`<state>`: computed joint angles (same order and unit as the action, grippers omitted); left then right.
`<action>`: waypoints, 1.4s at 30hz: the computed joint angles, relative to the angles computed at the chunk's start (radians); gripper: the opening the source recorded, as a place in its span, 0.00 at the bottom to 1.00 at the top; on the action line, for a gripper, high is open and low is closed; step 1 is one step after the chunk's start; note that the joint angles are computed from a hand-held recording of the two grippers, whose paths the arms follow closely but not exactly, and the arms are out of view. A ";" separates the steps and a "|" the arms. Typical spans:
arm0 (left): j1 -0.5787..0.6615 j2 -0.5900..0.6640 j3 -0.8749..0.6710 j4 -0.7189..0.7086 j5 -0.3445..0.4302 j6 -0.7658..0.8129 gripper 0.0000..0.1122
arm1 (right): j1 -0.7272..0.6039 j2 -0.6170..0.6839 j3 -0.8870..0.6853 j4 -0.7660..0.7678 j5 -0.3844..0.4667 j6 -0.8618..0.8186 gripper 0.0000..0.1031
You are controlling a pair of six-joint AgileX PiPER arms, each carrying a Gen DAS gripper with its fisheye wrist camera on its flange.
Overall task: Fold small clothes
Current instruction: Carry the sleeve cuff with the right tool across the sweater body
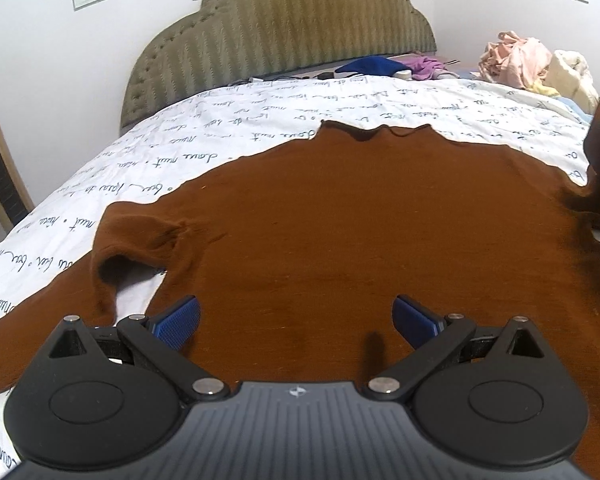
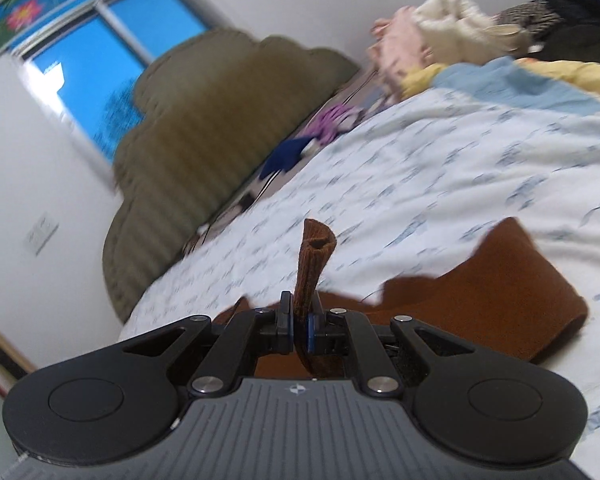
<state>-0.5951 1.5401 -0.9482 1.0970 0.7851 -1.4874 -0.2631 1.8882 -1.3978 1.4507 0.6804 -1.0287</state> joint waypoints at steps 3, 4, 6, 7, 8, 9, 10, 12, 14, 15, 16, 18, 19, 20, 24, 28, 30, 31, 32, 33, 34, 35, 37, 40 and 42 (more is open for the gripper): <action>0.006 -0.006 0.009 0.001 0.001 0.001 0.92 | 0.054 -0.013 -0.010 -0.049 -0.016 0.030 0.12; 0.007 -0.006 0.011 0.001 0.002 0.002 0.92 | 0.070 -0.018 -0.012 -0.061 -0.018 0.033 0.12; 0.015 -0.007 0.015 -0.002 0.002 0.007 0.92 | 0.111 -0.035 -0.006 -0.088 -0.035 0.034 0.12; 0.019 -0.007 0.016 -0.005 0.001 0.008 0.92 | 0.132 -0.038 -0.009 -0.101 -0.043 0.037 0.12; 0.025 -0.009 0.019 -0.007 -0.003 0.010 0.92 | 0.154 -0.045 -0.010 -0.118 -0.051 0.043 0.12; 0.029 -0.012 0.022 -0.009 -0.006 0.010 0.92 | 0.170 -0.042 -0.017 -0.131 -0.056 0.046 0.12; 0.034 -0.014 0.025 -0.013 -0.009 0.012 0.92 | 0.189 -0.039 -0.022 -0.145 -0.063 0.051 0.12; 0.042 -0.018 0.030 -0.019 -0.014 0.014 0.92 | 0.220 -0.036 -0.036 -0.173 -0.070 0.072 0.12; 0.048 -0.022 0.035 -0.018 -0.019 0.013 0.92 | 0.243 -0.024 -0.056 -0.192 -0.070 0.100 0.12; 0.051 -0.023 0.038 -0.018 -0.020 0.014 0.92 | 0.255 -0.016 -0.068 -0.204 -0.072 0.116 0.12; 0.053 -0.024 0.039 -0.020 -0.021 0.016 0.92 | 0.264 -0.011 -0.077 -0.216 -0.073 0.130 0.12; 0.057 -0.027 0.045 -0.021 -0.026 0.017 0.92 | 0.287 -0.003 -0.092 -0.242 -0.083 0.151 0.12; 0.060 -0.028 0.047 -0.022 -0.028 0.017 0.92 | 0.298 -0.001 -0.099 -0.259 -0.088 0.165 0.12; 0.063 -0.029 0.049 -0.026 -0.033 0.019 0.92 | 0.308 0.004 -0.110 -0.278 -0.091 0.182 0.12; 0.068 -0.041 0.065 -0.026 -0.042 0.018 0.92 | 0.357 0.023 -0.149 -0.353 -0.111 0.239 0.12; 0.077 -0.066 0.082 -0.039 -0.055 0.033 0.92 | 0.415 0.048 -0.208 -0.469 -0.126 0.331 0.12; 0.080 -0.084 0.093 -0.040 -0.056 0.036 0.92 | 0.447 0.067 -0.244 -0.516 -0.132 0.370 0.12; 0.080 -0.092 0.097 -0.039 -0.052 0.036 0.92 | 0.464 0.074 -0.260 -0.544 -0.137 0.391 0.12; 0.078 -0.102 0.103 -0.033 -0.043 0.030 0.92 | 0.482 0.082 -0.276 -0.572 -0.142 0.412 0.12; 0.072 -0.111 0.108 -0.025 -0.029 0.023 0.92 | 0.497 0.094 -0.297 -0.598 -0.143 0.434 0.12; 0.069 -0.120 0.110 -0.020 -0.016 0.019 0.92 | 0.513 0.104 -0.314 -0.619 -0.145 0.451 0.12; 0.068 -0.131 0.114 -0.016 -0.007 0.014 0.92 | 0.528 0.114 -0.332 -0.644 -0.146 0.473 0.12; 0.080 -0.162 0.123 -0.021 -0.011 0.013 0.92 | 0.558 0.138 -0.369 -0.694 -0.150 0.517 0.12; 0.111 -0.210 0.139 -0.052 -0.039 0.025 0.92 | 0.593 0.178 -0.425 -0.752 -0.145 0.576 0.12; 0.145 -0.237 0.146 -0.100 -0.081 0.065 0.92 | 0.616 0.202 -0.459 -0.785 -0.141 0.612 0.12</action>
<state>-0.4498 1.3035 -0.8018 0.9970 0.7039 -1.4227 0.3530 2.0905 -1.8570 0.6653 0.5392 -0.4170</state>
